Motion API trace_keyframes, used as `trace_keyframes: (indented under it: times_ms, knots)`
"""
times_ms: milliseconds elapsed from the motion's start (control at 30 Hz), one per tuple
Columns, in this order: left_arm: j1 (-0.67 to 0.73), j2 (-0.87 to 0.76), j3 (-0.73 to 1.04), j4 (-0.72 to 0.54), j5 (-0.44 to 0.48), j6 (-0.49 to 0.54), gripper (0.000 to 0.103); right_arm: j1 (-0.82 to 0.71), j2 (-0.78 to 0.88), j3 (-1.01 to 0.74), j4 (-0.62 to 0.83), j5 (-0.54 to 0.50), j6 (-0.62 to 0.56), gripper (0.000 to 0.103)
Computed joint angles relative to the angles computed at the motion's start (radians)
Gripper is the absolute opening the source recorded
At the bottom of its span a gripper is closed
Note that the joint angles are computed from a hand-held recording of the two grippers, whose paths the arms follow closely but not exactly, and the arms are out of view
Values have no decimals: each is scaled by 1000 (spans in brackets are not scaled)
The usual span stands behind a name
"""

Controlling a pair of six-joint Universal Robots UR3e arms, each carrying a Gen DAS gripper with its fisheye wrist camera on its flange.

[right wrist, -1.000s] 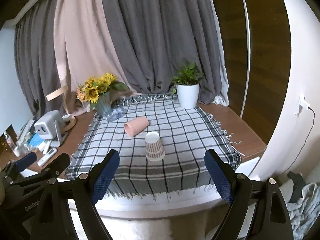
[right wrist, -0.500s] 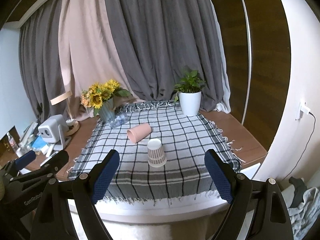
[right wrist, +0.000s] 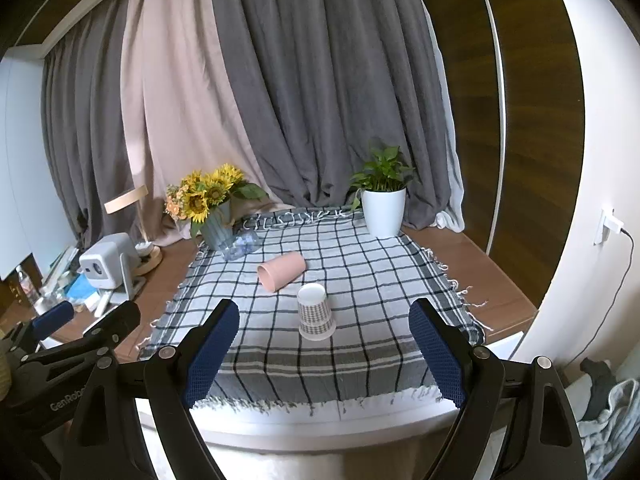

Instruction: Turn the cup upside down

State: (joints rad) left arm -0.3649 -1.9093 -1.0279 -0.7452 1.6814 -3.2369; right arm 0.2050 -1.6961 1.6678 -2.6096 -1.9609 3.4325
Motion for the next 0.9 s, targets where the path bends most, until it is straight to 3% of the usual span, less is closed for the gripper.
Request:
trace_keyframes:
  times_ms: [900]
  knots:
    - [4,-8,5,-14,-7,5,103,1,19,-13,13,1,3,87]
